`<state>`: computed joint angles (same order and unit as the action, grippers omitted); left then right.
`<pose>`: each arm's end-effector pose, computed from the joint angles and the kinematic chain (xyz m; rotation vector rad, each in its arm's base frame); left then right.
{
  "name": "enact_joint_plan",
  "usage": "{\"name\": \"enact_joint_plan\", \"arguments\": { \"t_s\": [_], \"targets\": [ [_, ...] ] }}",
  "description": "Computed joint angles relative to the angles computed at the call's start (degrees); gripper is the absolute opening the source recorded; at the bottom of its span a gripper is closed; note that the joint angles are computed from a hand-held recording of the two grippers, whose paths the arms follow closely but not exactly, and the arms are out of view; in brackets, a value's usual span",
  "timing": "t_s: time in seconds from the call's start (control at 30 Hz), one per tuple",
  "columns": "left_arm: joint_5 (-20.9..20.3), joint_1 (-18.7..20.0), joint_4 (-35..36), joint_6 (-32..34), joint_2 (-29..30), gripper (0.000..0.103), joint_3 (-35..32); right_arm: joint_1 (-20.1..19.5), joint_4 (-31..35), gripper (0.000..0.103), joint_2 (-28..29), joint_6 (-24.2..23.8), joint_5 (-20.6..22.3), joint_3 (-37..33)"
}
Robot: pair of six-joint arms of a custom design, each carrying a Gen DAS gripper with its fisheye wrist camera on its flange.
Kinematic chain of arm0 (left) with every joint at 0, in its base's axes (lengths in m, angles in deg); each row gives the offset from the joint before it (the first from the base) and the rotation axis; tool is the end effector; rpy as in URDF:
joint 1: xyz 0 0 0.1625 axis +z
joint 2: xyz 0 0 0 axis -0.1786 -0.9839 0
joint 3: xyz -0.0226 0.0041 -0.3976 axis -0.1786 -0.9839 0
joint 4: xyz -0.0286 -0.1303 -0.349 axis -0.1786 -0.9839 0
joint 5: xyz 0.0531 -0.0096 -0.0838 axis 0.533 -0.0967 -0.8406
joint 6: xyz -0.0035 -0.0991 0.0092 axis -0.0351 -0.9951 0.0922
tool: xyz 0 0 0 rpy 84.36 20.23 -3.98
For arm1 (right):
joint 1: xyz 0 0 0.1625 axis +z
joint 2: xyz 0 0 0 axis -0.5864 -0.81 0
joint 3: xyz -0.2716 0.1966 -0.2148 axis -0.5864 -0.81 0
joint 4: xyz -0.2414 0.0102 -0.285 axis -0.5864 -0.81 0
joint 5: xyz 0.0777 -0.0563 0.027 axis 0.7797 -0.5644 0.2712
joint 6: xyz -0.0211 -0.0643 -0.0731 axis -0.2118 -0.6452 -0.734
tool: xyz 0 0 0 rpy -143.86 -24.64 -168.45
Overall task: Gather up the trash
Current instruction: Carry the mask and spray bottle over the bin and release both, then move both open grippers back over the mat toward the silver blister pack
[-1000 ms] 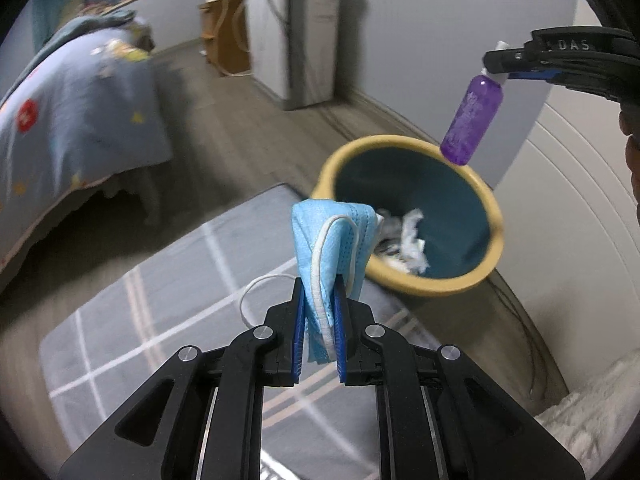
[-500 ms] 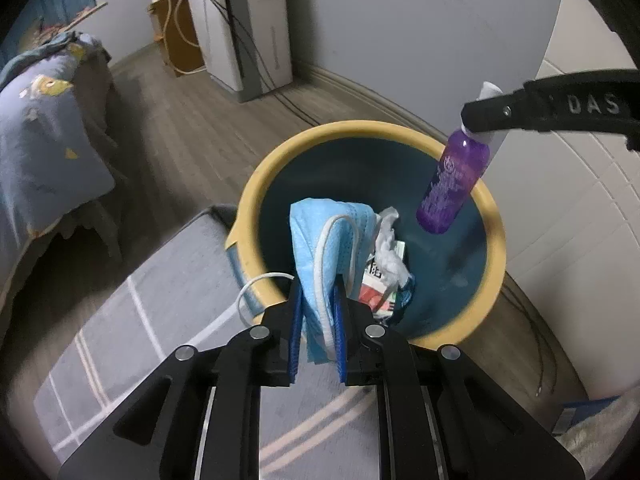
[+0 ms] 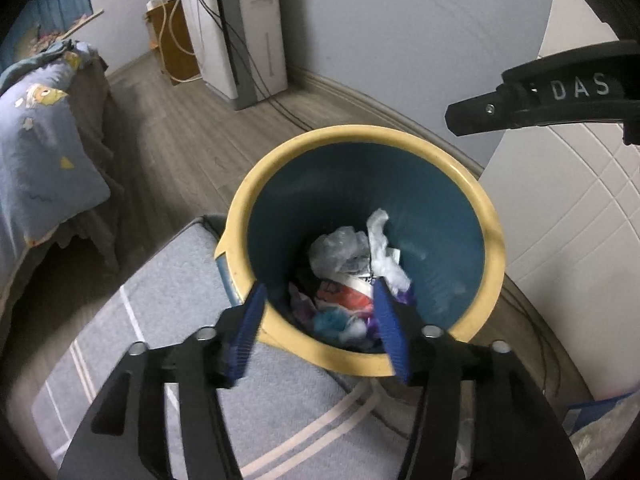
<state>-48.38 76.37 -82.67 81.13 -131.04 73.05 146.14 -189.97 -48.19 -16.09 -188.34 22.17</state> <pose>-0.1157 -0.7190 0.2101 1.0224 2.3409 -0.3724 0.3338 -0.7360 0.0743 -0.0306 -2.3379 0.6962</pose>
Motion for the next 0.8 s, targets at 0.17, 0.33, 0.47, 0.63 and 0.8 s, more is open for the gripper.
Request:
{"name": "enact_joint_plan", "arguments": {
  "t_s": [0.17,0.33,0.47,0.63,0.8],
  "targets": [
    [-0.7,0.0,-2.8,0.0,-0.3,0.094,0.2,0.1,-2.1,0.078,-0.5,1.3,-1.6,1.3],
    [-0.2,0.2,-4.7,-0.7,-0.3,0.096,0.3,0.0,-3.8,0.097,-0.8,3.9,-3.3,2.0],
    [0.8,0.4,-5.2,-1.4,-1.5,0.097,0.9,0.1,-3.8,0.097,-1.2,6.3,-2.6,2.2],
    [2.1,0.7,-5.3,-2.2,-5.2,0.097,2.9,0.9,-3.4,0.097,0.4,4.3,-2.1,-0.7],
    [3.8,1.5,-4.4,-4.1,-10.9,0.097,5.4,2.1,-1.4,0.097,2.9,2.3,0.1,-4.4]
  ]
}}
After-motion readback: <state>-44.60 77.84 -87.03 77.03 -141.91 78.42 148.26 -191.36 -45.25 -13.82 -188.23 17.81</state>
